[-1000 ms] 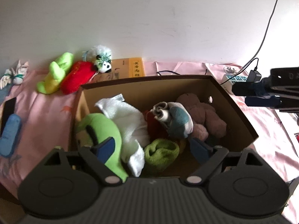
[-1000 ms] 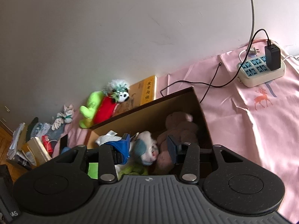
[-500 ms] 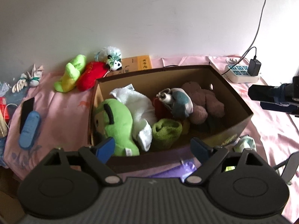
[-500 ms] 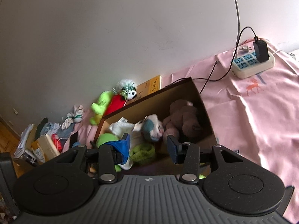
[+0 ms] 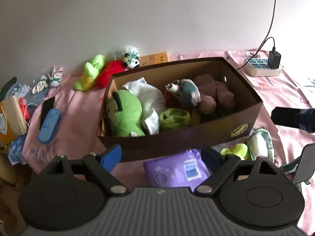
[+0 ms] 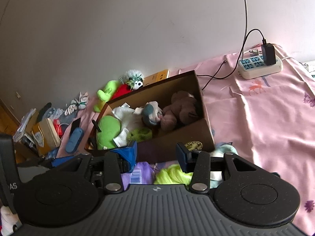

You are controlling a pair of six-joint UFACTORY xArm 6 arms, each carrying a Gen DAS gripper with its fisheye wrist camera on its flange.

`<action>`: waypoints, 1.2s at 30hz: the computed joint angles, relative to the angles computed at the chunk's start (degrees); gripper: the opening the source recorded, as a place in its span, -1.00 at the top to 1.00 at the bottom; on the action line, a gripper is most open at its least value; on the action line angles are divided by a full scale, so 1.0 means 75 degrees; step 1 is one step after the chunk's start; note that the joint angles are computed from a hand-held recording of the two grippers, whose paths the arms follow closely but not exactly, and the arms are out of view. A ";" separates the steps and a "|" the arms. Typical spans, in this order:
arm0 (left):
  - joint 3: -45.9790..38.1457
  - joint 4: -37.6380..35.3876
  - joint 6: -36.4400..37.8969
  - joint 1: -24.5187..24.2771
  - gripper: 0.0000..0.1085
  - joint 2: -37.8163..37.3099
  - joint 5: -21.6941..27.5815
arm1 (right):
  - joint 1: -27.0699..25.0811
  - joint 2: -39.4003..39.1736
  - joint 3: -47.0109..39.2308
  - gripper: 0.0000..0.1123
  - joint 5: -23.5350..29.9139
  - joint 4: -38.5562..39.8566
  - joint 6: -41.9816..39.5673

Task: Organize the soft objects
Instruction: 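Withdraw both grippers toward the light teal cap and yellow-green scrunchie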

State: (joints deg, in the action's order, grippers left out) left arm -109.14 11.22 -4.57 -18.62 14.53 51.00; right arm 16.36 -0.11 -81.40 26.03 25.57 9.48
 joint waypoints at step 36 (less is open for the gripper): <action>0.1163 0.0943 -0.1207 -0.0647 -0.66 -0.0707 0.0585 | -0.0609 -0.0934 0.1132 0.50 0.1143 0.1864 -0.2266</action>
State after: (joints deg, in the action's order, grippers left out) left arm -100.42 18.29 -13.62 -23.47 9.23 55.39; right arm 11.80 -7.12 -72.90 34.61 39.55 -7.52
